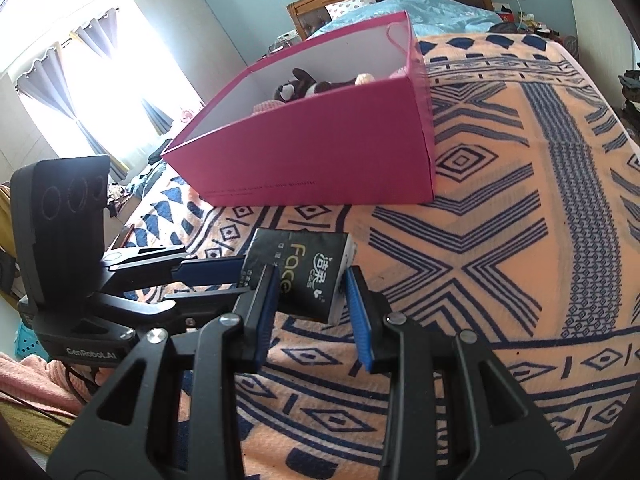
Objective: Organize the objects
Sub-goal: 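Lift the black 'Face' pack up from the bed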
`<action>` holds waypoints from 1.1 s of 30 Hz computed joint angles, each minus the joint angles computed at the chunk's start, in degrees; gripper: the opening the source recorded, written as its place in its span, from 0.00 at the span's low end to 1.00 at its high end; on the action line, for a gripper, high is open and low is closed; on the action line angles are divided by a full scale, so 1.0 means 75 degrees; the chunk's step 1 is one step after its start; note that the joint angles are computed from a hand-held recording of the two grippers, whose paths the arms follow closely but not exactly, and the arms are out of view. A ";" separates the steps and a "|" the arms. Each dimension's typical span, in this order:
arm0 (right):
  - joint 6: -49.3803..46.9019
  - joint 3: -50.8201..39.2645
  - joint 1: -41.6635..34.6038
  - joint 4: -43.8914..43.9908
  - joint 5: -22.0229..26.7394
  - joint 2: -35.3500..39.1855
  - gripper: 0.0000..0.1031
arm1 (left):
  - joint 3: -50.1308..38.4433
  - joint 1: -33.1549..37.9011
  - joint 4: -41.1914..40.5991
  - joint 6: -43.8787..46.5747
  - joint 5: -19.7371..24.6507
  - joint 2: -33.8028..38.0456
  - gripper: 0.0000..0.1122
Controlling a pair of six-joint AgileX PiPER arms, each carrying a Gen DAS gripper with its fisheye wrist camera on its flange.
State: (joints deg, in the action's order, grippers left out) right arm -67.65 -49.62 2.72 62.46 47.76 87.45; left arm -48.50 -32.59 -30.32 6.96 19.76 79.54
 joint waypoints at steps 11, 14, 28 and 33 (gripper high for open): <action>0.0094 -0.0101 0.0115 -0.0016 -0.0011 -0.0277 0.36 | -0.0094 -0.0054 0.0778 -0.0630 -0.0001 -0.0316 0.31; 0.0106 -0.0151 0.0139 -0.0020 -0.0017 -0.0317 0.36 | -0.0146 -0.0041 0.0953 -0.0738 0.0026 -0.0362 0.31; 0.0166 -0.0473 0.0186 -0.0007 0.0048 -0.0447 0.36 | -0.0402 -0.0044 0.1611 -0.1205 0.0092 -0.0460 0.31; 0.0230 -0.0595 0.0271 -0.0044 -0.0037 -0.0467 0.36 | -0.0557 -0.0034 0.1925 -0.1416 0.0146 -0.0457 0.31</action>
